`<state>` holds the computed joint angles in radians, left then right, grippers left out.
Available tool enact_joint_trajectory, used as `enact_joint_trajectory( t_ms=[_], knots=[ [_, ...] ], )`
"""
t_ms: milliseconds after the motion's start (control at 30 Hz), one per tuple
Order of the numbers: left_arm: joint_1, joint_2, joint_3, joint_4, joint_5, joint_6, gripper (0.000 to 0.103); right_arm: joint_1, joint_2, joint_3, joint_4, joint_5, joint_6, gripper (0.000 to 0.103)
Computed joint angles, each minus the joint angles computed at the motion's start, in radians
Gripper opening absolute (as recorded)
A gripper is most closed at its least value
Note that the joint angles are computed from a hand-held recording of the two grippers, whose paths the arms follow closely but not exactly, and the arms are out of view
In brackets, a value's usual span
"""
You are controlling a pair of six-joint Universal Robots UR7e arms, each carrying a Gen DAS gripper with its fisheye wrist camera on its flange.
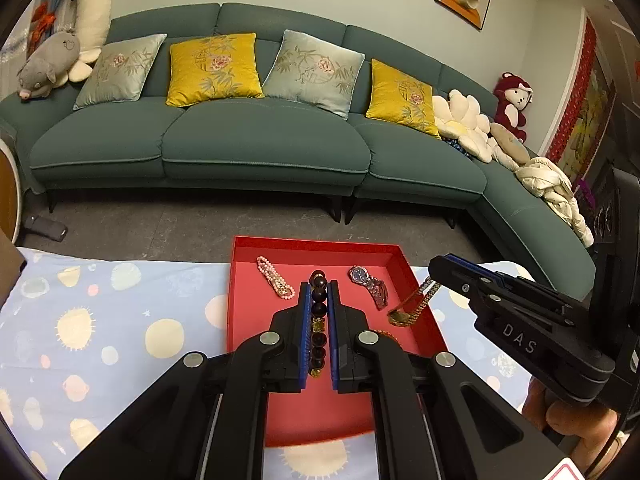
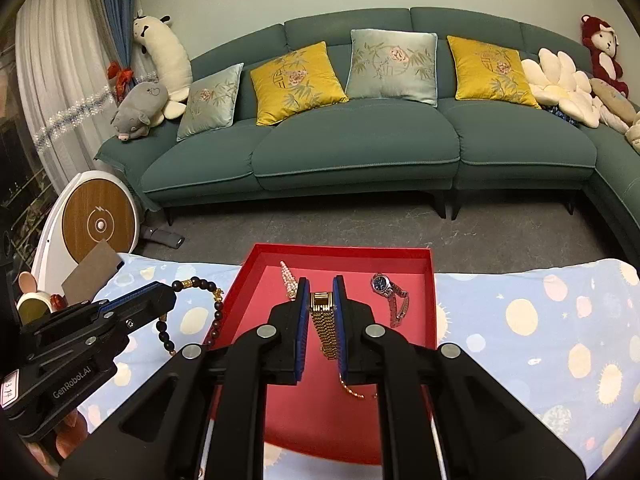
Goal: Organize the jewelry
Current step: 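Carry the bead bracelet and gold watch into the red box and open both tools, then move both open tools back over the remaining jewelry on the bedspread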
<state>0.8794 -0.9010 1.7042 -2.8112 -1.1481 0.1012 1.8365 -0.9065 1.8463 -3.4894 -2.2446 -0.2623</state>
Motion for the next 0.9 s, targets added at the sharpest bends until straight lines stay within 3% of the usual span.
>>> enact_joint_trajectory(
  t_ms=[267,533,633,700,900],
  knots=[
    [0.049,0.136,-0.139,0.022,0.034,0.007,0.005,-0.076,0.075,-0.106,0.047,0.024,0.017,0.011],
    [0.078,0.208,-0.184,0.023,0.086,-0.024,0.006,-0.116,0.096,-0.136,0.14,0.034,0.028,0.011],
    [0.086,0.201,-0.171,0.028,0.09,-0.051,0.018,-0.126,0.077,-0.106,0.163,0.063,0.034,0.013],
    [0.086,0.181,-0.142,0.003,0.097,-0.048,0.032,-0.124,0.06,-0.065,0.138,0.069,0.022,0.017],
    [0.066,0.042,-0.006,-0.031,0.073,-0.042,0.033,-0.075,-0.062,0.118,0.047,0.078,0.013,0.021]
  ],
)
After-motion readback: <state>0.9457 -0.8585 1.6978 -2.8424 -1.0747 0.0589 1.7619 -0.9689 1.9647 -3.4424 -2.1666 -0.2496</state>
